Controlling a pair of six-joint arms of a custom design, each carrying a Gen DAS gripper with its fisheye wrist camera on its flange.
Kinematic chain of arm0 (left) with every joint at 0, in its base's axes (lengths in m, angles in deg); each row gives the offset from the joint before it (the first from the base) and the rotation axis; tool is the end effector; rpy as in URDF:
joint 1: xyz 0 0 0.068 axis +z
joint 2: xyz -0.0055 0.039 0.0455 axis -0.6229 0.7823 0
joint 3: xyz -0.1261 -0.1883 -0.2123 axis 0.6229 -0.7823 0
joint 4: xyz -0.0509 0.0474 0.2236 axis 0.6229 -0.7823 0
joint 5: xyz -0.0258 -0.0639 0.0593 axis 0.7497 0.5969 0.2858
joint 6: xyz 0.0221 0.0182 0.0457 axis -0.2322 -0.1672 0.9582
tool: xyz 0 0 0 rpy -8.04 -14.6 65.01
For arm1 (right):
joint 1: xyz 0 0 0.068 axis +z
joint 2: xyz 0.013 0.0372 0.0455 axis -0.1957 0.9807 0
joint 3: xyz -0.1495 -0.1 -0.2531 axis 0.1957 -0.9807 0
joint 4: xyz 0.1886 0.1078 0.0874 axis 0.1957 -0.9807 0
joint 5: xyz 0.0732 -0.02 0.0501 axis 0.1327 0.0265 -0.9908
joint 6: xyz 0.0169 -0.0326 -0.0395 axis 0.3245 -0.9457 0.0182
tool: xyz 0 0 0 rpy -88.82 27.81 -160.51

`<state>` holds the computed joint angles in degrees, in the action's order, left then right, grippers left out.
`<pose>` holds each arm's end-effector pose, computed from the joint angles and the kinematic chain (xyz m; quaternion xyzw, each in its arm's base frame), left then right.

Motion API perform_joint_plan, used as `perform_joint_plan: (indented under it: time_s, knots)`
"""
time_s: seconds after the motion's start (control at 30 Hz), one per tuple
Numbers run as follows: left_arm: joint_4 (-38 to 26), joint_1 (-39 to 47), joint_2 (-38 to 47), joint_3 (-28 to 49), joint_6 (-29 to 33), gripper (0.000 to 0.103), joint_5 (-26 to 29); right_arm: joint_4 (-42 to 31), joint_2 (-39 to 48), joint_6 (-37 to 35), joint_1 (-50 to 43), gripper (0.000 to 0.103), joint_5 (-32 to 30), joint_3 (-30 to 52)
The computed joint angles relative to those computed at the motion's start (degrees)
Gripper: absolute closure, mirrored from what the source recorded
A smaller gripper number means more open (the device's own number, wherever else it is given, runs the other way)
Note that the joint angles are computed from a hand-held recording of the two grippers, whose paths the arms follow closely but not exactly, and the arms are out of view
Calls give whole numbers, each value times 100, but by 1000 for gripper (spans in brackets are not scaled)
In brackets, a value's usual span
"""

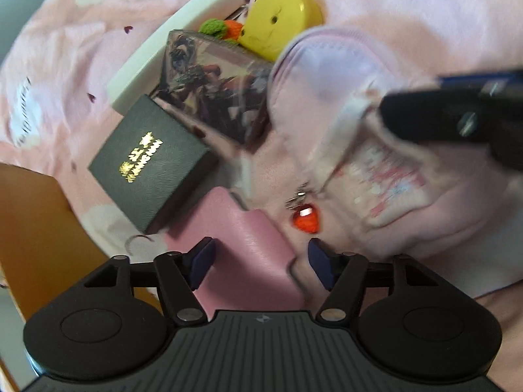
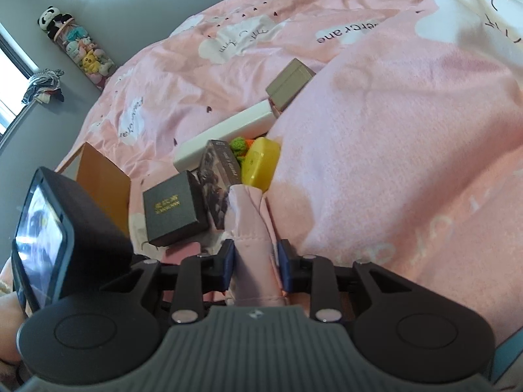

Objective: Organize objects
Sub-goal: 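Grasp the pink card holder with the left gripper and lift it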

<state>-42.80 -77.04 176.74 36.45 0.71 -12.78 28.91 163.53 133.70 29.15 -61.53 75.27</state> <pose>0.3180 -0.2423 0.0667 0.5165 0.8401 0.1043 0.1287 0.2121 0.1641 0.1159 0.2462 0.8976 0.1511 0.3330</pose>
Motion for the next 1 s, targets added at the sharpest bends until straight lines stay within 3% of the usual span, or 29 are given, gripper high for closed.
perform_joint_plan:
  time_s: [0.1,0.17,0.27,0.47,0.6,0.77,0.9,1.0]
  knots:
    - [69,50,-115,-112,205,36,59,86,1,-7,13,73,11,-42]
    - [-97,67,-270,-96,215,52,189,3,-9,-36,48,73,53,10]
    - [-413,199,-553,-6,275,67,462,14,-56,-71,74,72,19,2]
    - [-1697,885,-771,790,110,78,1208,470,-3,-207,19,68,-457,-108]
    - [-1968,895,-864,780,-217,79,1316,548,277,-336,-6,67,-826,154]
    - [-2079,988,-476,1128,37,74,1187,60,402,-532,85,66,-813,578]
    - [-1794,818,-471,968,229,70,591,41,458,-513,93,64,-846,609]
    - [-1882,835,-453,1040,113,71,648,41,496,-542,81,63,-876,639]
